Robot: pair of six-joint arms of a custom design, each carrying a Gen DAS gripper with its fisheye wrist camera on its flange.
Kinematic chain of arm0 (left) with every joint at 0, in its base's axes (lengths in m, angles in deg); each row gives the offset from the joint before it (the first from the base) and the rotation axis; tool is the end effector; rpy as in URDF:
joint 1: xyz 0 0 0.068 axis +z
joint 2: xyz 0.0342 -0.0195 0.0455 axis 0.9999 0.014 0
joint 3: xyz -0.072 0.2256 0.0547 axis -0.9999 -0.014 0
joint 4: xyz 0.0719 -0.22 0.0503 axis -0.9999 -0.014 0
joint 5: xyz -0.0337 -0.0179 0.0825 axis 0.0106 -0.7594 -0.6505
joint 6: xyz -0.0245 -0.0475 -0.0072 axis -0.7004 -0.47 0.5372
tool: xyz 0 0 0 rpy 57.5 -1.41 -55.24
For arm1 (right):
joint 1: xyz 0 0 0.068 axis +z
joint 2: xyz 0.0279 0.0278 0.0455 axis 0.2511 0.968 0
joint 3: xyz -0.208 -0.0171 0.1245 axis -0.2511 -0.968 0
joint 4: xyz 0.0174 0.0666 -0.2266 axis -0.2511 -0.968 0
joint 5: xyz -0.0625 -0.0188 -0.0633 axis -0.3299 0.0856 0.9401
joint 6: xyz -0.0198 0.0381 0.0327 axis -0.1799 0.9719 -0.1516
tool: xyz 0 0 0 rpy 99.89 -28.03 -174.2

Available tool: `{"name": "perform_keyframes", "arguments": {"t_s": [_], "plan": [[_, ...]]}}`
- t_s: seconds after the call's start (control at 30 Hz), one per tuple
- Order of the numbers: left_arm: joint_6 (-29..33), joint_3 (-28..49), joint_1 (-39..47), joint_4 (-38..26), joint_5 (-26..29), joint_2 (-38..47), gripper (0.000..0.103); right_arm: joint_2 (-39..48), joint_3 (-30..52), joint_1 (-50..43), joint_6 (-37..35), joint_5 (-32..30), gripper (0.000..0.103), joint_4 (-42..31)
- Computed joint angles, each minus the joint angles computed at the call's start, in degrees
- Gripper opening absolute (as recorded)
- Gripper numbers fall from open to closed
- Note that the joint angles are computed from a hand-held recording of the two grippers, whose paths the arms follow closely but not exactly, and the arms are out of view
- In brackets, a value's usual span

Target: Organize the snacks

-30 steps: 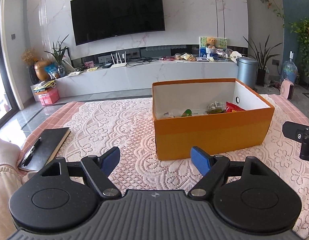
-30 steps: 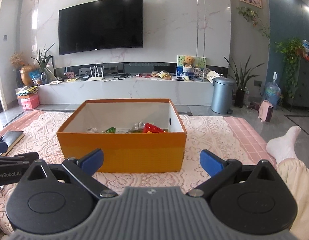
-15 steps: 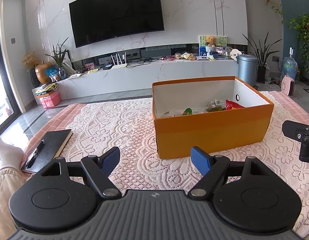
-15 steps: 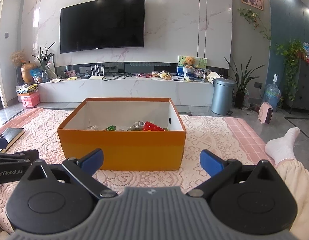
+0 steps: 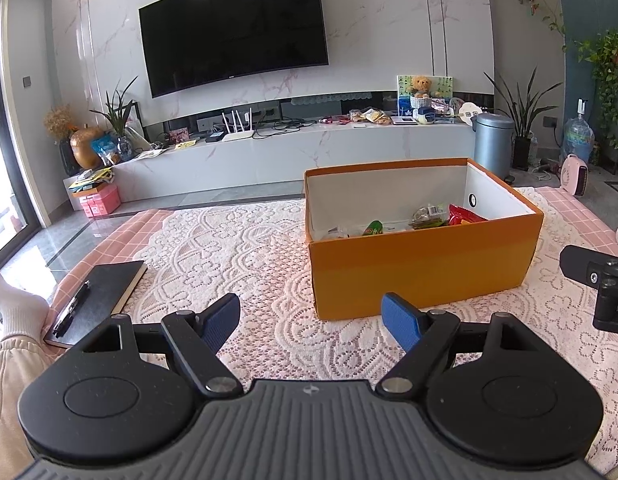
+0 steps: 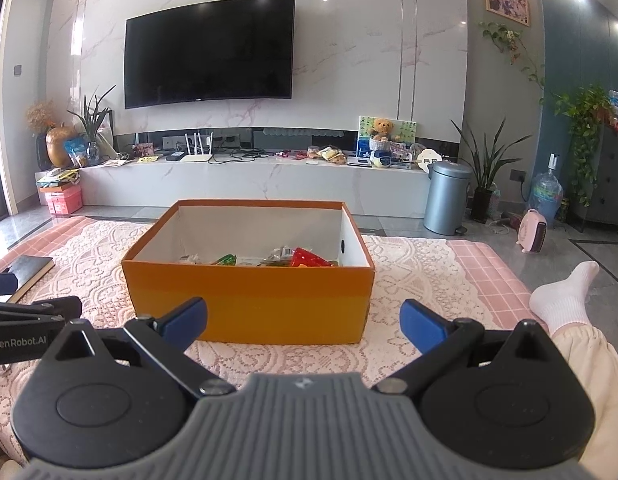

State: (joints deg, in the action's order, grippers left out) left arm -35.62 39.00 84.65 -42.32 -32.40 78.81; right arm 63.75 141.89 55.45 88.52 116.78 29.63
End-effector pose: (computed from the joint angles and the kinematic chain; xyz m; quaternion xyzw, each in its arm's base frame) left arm 0.3215 -0.0334 0.1847 0.2111 0.8480 -0.0460 0.4839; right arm 0.2640 0.1911 0.2234 0.1740 0.8407 -0.1137 0.5000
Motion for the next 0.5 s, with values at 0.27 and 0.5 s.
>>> {"name": "perform_keyframes", "arguments": {"t_s": [0.27, 0.5], "plan": [[-0.1, 0.3, 0.3, -0.5, 0.0, 0.2, 0.094, 0.2, 0.6, 0.1, 0.3, 0.0, 0.099, -0.8], [0.0, 0.5, 0.4, -0.6, 0.1, 0.4, 0.094, 0.4, 1.1, 0.3, 0.4, -0.1, 0.099, -1.5]]}}
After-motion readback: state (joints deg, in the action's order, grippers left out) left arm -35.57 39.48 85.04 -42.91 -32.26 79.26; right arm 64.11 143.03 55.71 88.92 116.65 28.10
